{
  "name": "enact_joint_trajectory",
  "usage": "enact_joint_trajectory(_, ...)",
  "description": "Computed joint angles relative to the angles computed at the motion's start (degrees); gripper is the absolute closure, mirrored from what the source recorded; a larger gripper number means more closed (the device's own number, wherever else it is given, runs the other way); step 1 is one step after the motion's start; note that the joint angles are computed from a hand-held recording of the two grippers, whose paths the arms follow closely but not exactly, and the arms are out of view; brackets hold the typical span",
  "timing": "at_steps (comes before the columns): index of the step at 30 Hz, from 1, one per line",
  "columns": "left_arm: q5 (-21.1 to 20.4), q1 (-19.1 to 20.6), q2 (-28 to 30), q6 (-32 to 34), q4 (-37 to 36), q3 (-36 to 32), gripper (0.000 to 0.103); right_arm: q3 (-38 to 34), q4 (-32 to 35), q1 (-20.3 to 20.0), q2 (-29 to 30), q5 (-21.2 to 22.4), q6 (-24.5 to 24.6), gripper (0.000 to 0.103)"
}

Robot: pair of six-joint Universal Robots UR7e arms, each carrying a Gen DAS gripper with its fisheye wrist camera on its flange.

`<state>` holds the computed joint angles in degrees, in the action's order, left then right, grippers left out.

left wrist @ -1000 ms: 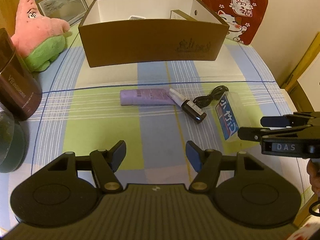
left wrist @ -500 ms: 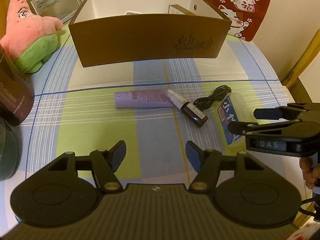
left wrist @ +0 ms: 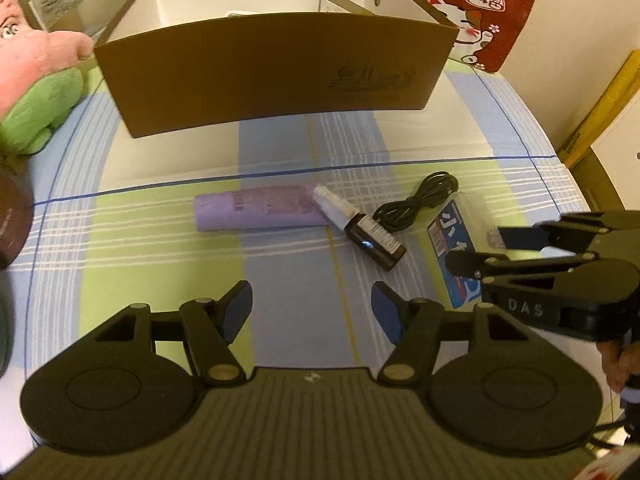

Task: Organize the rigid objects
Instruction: 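Grasp the clear plastic case with the right gripper while the left gripper approaches the spray bottle, then grasp the brown spray bottle with the left gripper while the right gripper holds the clear case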

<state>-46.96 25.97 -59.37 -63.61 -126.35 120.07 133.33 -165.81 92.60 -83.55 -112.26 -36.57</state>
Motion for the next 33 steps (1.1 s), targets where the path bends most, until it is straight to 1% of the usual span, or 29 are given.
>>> enact_joint_trajectory(1, -0.06, 0.26, 0.28, 0.57, -0.64, -0.13, 0.041, 0.05, -0.32, -0.04, 0.06, -0.10, -0.35, 0.075)
enact_joint_trajectory(4, -0.31, 1.12, 1.21, 2.66, -3.34, -0.35, 0.041, 0.47, -2.75, -0.09, 0.34, -1.00, -1.86, 0.075)
enact_joint_trajectory(14, -1.88, 4.27, 6.82, 10.46, -11.68, -3.26, 0.041, -0.75, -3.60, -2.53, -0.52, -1.52, 0.79, 0.075)
enact_joint_trajectory(21, 0.55, 5.06, 10.71, 13.31, -11.23, -5.31, 0.041, -0.79, -3.86, -3.08, -0.65, -1.14, 1.34, 0.075)
enact_joint_trajectory(25, 1.86, 5.00, 9.97, 14.71, -11.94, -3.77, 0.044, -0.73, -3.83, -3.27, -0.77, -1.03, 1.59, 0.075)
enact_joint_trajectory(30, 2.27, 5.07, 6.25, 14.68, -11.64, 0.15, 0.058, -1.18, -3.28, -3.60, -0.77, -0.68, 1.97, 0.075)
enact_joint_trajectory(31, 2.39, 5.10, 5.63, 14.56, -11.14, 0.68, 0.062, -1.24, -3.26, -3.63, -0.72, -0.65, 1.93, 0.075)
enact_joint_trajectory(33, 2.40, 5.24, 4.57, 14.34, -9.92, 1.31, 0.063, -1.33, -3.24, -3.66, -0.67, -0.58, 1.82, 0.075)
